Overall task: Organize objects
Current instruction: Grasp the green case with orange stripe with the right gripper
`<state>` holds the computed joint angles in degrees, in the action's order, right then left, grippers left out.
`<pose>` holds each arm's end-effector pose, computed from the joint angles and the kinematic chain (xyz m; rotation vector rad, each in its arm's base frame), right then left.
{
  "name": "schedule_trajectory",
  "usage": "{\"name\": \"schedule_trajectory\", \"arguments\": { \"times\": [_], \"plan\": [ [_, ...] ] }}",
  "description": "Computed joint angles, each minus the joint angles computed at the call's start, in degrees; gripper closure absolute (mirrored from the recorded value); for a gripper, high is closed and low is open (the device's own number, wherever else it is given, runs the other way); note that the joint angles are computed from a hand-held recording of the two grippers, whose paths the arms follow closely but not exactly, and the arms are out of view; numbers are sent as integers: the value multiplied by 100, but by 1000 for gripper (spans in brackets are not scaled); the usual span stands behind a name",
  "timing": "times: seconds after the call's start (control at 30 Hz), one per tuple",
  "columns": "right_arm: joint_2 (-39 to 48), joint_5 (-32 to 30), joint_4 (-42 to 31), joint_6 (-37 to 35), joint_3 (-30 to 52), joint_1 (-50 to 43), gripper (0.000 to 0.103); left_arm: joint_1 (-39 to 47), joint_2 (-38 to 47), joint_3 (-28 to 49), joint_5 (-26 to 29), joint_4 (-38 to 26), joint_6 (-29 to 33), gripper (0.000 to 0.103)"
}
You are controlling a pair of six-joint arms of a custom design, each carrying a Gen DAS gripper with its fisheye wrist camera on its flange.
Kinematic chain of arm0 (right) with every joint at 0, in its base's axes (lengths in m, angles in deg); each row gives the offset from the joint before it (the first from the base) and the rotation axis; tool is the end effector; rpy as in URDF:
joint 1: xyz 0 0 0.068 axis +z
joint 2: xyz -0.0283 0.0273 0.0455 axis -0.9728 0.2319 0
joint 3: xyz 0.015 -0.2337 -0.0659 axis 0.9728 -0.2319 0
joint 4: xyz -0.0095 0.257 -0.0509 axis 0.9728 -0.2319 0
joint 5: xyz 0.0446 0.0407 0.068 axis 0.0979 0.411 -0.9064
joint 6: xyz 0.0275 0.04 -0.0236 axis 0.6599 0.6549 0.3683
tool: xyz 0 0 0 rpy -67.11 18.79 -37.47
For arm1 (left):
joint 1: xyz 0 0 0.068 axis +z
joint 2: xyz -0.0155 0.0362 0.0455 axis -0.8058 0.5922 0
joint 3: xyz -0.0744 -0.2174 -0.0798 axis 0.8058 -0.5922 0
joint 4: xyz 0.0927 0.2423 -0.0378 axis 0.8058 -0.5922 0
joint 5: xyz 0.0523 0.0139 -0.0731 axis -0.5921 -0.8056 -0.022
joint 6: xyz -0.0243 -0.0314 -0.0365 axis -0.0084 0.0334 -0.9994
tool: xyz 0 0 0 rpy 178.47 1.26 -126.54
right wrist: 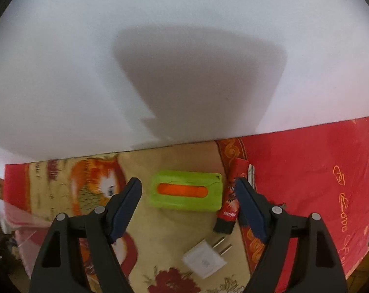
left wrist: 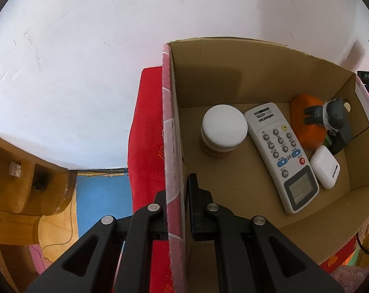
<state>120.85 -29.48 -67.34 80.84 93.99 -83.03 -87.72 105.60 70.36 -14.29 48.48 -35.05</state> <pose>0.3132 -0.0353 0.0796 0.1129 2.7769 -0.0330 0.1810 -0.1104 0.0661 -0.0682 2.7756 0.1184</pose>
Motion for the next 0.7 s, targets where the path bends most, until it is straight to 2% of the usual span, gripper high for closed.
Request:
{"name": "schedule_trajectory", "arguments": {
  "times": [0.33,0.47,0.53,0.63,0.7],
  "plan": [
    [448,-211,111,79,50,199,21,-197,265,281,-56,-105,-214,95],
    [371,-2,414,136,-207,390,20,-233,285,318,-63,-128,-248,95],
    [364,-6,386,187,-199,392,20,-147,64,349,-43,-353,-155,95],
    [336,48,327,217,-200,420,23,-176,92,382,-53,-363,-180,95],
    [221,65,336,260,-288,438,31,-160,36,374,-47,-407,-170,95]
  ]
}}
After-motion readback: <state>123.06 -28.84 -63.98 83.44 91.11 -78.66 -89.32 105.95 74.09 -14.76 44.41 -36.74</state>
